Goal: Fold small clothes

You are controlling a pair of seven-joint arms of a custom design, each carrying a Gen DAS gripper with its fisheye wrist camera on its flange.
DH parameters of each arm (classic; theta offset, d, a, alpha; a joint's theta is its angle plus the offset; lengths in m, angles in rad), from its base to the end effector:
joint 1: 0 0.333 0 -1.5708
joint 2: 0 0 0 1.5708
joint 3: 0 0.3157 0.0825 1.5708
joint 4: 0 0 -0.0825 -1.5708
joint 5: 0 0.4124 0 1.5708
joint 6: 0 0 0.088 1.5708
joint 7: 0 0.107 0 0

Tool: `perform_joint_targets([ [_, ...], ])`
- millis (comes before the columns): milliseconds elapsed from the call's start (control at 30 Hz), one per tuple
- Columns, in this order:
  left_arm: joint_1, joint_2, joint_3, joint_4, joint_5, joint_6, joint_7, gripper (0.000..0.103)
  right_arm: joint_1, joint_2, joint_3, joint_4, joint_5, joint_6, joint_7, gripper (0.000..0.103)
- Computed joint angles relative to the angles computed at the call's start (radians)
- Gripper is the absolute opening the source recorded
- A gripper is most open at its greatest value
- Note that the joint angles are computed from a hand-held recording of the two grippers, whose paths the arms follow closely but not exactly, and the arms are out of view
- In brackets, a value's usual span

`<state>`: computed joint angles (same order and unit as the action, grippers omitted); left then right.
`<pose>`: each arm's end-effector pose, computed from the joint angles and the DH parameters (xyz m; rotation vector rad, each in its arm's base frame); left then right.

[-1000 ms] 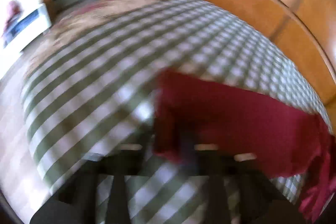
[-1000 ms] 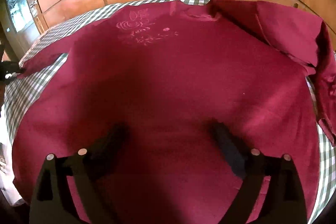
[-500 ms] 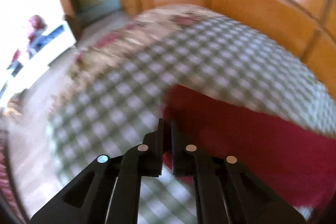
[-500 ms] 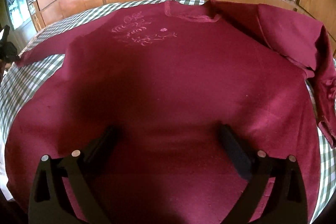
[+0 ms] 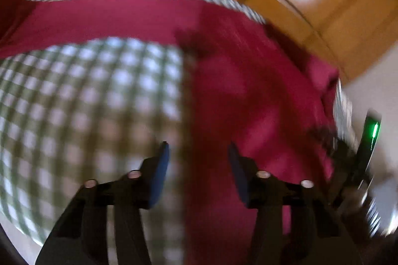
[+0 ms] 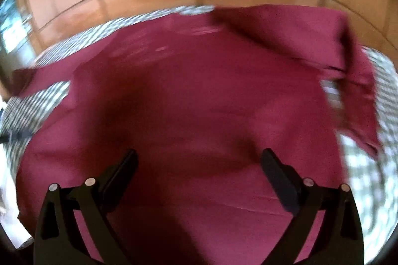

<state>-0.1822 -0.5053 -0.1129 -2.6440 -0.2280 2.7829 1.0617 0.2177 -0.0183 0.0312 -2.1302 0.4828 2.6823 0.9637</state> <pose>0.4291 -0.1207 0.4624 -2.3635 1.5722 -0.9260 0.5877 0.1344 0.4628 -2.1663 1.3098 -0.3534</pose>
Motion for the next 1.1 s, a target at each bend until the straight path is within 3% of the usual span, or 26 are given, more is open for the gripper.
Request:
perform_joint_targets([
  [100, 0.016, -0.012, -0.057, -0.017, 0.040, -0.010, -0.057, 0.043, -0.042, -0.025, -0.034, -0.021, -0.079, -0.008, 0.078, 0.097],
  [167, 0.018, -0.030, -0.080, -0.029, 0.051, -0.006, -0.116, 0.033, -0.066, -0.040, -0.047, -0.033, -0.141, -0.052, 0.120, 0.090],
  [200, 0.011, -0.035, -0.075, -0.039, 0.049, -0.001, -0.129, 0.022, -0.077, -0.047, -0.056, -0.037, -0.155, -0.101, 0.121, 0.080],
  [267, -0.014, -0.050, -0.060, -0.064, 0.037, 0.029, -0.138, 0.014, -0.086, -0.074, -0.068, -0.067, -0.127, -0.135, 0.083, 0.065],
  [367, -0.004, -0.057, -0.081, -0.077, 0.064, 0.042, -0.182, 0.010, -0.081, -0.131, -0.075, -0.122, -0.098, -0.133, 0.018, 0.011],
  [500, 0.006, -0.104, -0.095, -0.083, 0.105, 0.012, -0.219, 0.010, -0.072, -0.186, -0.104, -0.134, -0.033, -0.161, -0.039, 0.009],
  [600, 0.033, -0.097, -0.119, -0.063, 0.150, -0.058, -0.258, 0.014, -0.090, -0.178, -0.112, -0.121, -0.048, -0.210, -0.034, 0.010],
  [667, 0.062, -0.089, -0.150, -0.042, 0.201, -0.098, -0.298, 0.031, -0.103, -0.156, -0.103, -0.109, -0.091, -0.217, -0.005, 0.018],
  [700, 0.097, -0.089, -0.185, -0.020, 0.251, -0.121, -0.336, 0.052, -0.107, -0.156, -0.106, -0.112, -0.080, -0.209, 0.004, 0.030],
  [733, 0.124, -0.094, -0.210, -0.011, 0.293, -0.117, -0.376, 0.066, -0.111, -0.163, -0.110, -0.120, -0.063, -0.191, 0.010, 0.036],
  [767, 0.161, -0.104, -0.242, -0.004, 0.347, -0.097, -0.426, 0.067, -0.112, -0.164, -0.114, -0.118, -0.039, -0.162, 0.012, 0.041],
  [933, 0.246, -0.006, -0.292, 0.111, 0.546, -0.025, -0.476, 0.067, -0.119, -0.100, -0.097, -0.053, -0.064, -0.012, 0.085, 0.043],
  [1000, 0.259, 0.072, -0.300, 0.168, 0.614, -0.005, -0.484, 0.067, -0.131, -0.027, -0.080, 0.005, -0.155, 0.061, 0.164, 0.048],
  [1100, 0.270, 0.211, -0.313, 0.267, 0.717, -0.019, -0.503, 0.067, -0.139, 0.065, -0.073, 0.082, -0.320, 0.079, 0.230, 0.055],
])
